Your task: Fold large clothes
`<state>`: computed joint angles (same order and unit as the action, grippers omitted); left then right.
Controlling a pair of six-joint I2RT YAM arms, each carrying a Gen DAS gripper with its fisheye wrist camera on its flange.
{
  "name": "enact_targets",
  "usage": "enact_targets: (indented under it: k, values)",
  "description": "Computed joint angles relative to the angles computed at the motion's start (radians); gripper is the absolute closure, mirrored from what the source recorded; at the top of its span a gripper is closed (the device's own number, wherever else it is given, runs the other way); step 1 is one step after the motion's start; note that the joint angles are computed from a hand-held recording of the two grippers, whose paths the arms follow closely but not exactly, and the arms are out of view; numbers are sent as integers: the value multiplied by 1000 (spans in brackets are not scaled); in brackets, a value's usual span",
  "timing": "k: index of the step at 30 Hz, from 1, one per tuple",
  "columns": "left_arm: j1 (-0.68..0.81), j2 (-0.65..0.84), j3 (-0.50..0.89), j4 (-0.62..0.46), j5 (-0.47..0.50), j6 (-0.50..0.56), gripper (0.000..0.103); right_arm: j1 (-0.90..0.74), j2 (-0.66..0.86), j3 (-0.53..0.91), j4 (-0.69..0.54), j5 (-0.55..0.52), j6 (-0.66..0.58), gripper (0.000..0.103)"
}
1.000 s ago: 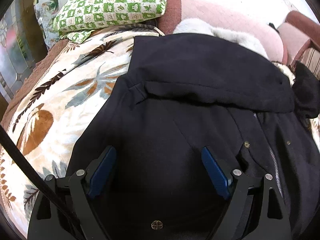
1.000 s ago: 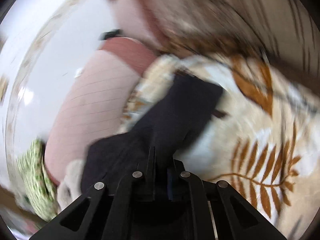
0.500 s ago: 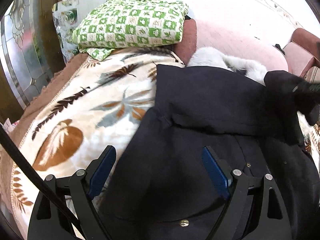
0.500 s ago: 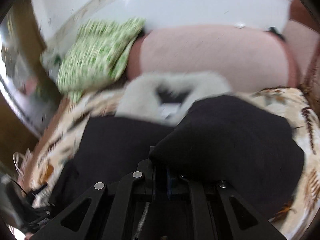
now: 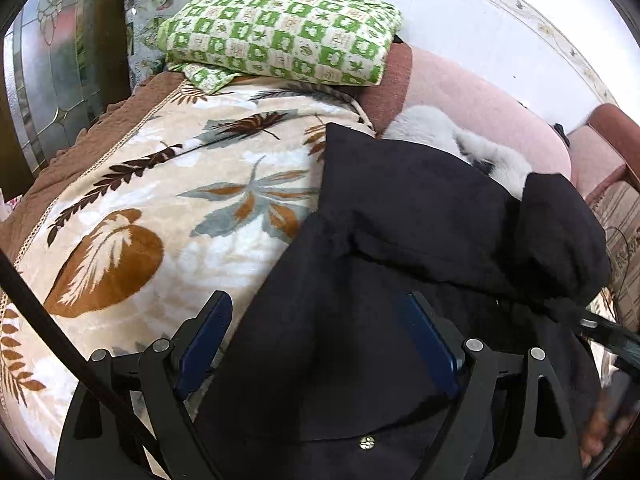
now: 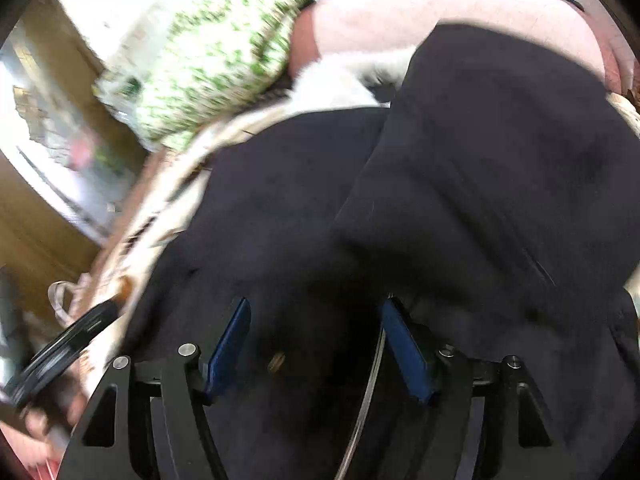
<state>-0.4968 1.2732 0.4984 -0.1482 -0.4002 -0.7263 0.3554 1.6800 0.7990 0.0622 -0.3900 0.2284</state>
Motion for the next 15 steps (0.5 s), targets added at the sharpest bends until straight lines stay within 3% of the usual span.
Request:
enact_targets:
  k: [3,6,8,12,15]
  values:
    - [-72,14,14,-4,-43,-2,17,-98,-222,-210,147,-2,33,27]
    - [-215,59,66,-28,-178,7,17,-255,-303,-331,312,17,113,15]
    - [-280,117,125,-55,-216,21,17,-363,-252,-333,351,-54,135,14]
    - [-373,309,330,-96,-168,106,17,-472,-110,-261,335,-100,145,14]
    - [-415,458,505,-104,-173,171,17,-571,-37,-233,355,-216,225,14]
